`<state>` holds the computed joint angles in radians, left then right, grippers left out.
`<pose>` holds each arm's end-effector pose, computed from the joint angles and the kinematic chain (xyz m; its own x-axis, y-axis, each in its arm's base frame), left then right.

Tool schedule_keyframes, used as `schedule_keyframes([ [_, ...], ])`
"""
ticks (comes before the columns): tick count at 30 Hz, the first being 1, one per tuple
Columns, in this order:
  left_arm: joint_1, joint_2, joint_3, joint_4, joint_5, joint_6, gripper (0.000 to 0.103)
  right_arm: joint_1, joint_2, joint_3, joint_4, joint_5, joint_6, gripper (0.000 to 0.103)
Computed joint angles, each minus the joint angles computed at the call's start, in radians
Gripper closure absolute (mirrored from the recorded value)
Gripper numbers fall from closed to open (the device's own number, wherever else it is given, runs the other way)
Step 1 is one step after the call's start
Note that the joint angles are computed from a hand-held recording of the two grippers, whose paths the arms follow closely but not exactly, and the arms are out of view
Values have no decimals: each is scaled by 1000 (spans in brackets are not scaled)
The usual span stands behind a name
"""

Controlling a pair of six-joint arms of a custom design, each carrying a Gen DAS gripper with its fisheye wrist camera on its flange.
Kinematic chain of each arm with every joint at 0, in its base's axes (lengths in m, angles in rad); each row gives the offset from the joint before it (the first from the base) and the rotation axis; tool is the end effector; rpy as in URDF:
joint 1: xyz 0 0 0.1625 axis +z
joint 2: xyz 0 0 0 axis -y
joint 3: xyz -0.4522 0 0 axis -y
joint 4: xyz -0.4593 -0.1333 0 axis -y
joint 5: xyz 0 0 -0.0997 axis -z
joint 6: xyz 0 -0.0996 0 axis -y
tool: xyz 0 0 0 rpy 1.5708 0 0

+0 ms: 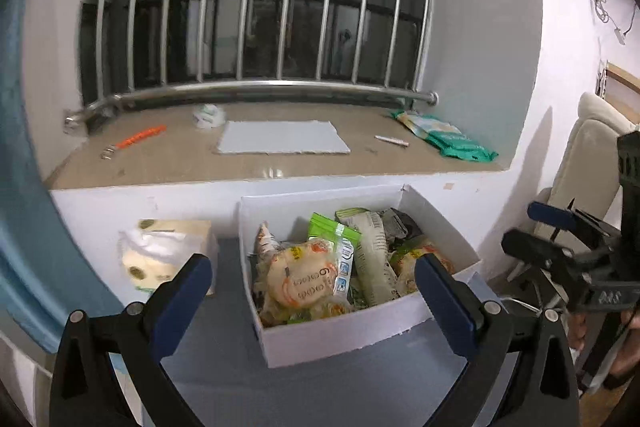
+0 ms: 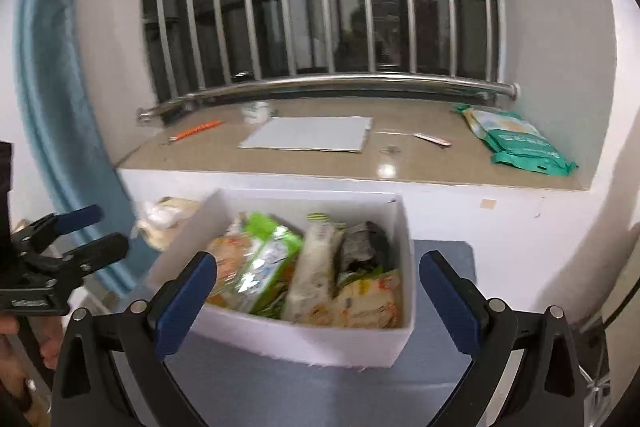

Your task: Organize snacks

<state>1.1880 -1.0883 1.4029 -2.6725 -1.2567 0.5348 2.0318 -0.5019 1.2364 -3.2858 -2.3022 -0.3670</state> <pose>-0.1407 -0.7886 0.4247 -0.6950 0.4647 -0.5486 0.7182 0.4858 -0.4983 0.4399 -0.7355 0.1138 -0.7637 -0.0240 0.6451 -0.5589 0.5248 -0.6421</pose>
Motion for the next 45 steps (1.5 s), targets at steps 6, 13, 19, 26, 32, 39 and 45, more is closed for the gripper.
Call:
schedule_keyframes([
  [6, -32, -143, 181, -49, 34, 15, 0, 54, -48, 139, -141, -4, -41, 0],
  [13, -53, -280, 340, -64, 40, -9, 0, 109, -113, 304, -200, -16, 26, 0],
  [19, -63, -385, 451, -67, 61, -63, 0, 141, -137, 409, -291, -40, 89, 0],
  [26, -81, -445, 511, -76, 72, -62, 0, 168, -135, 431, -269, -66, 83, 0],
  [32, -89, -454, 521, -74, 59, -63, 0, 173, -132, 429, -257, -56, 76, 0],
  [39, -91, -453, 522, -70, 62, -66, 0, 173, -133, 433, -251, -64, 84, 0],
  [45, -87, -453, 520, -67, 59, -73, 0, 173, -132, 433, -244, -65, 88, 0],
])
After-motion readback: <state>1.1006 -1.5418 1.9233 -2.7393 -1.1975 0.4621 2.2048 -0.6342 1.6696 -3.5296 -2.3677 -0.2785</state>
